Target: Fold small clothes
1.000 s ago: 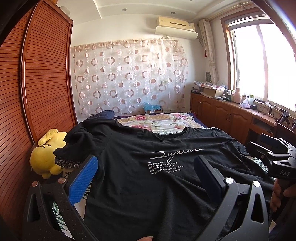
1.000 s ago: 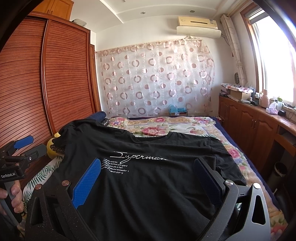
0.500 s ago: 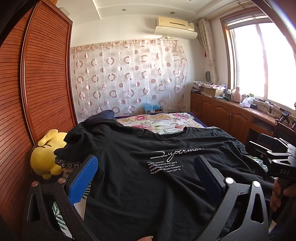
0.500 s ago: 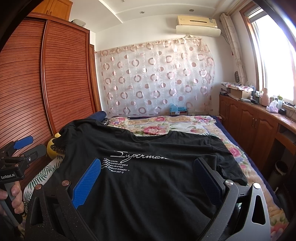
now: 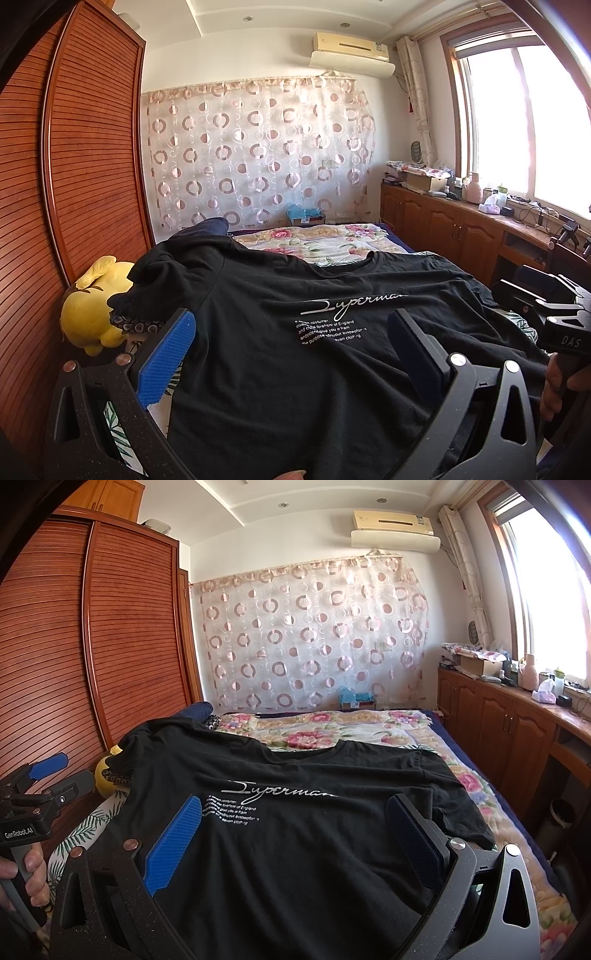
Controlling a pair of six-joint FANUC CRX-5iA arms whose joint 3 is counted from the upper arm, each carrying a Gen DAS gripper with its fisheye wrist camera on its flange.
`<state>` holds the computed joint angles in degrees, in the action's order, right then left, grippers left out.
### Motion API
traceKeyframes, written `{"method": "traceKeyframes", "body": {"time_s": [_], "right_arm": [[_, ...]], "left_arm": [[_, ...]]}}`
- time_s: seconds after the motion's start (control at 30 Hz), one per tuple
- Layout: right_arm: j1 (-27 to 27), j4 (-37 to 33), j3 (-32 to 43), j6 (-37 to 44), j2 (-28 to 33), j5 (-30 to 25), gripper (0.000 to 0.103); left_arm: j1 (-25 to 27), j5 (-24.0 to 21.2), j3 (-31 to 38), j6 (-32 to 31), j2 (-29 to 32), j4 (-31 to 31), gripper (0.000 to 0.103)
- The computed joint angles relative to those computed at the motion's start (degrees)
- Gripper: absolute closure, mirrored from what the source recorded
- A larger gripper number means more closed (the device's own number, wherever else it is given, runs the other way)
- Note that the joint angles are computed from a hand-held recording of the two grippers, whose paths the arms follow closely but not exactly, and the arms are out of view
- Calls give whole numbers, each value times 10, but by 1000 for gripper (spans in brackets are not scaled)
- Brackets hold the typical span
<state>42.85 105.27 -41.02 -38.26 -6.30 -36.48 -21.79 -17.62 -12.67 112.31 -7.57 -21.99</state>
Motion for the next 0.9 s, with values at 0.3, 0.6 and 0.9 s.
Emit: {"method": "traceKeyframes", "body": {"time_s": [0.3,0.6,0.9], "right_arm": [[-4,10,0,-6,0,5,2],[-19,26,2,-18,6,27,2],[-50,34,16,-4,16,92,2]], "left_arm": [[-3,0,1,7,2,-8,0],[1,-1,0,-1,5,4,0],[56,26,-47,-138,2,143,0]]}}
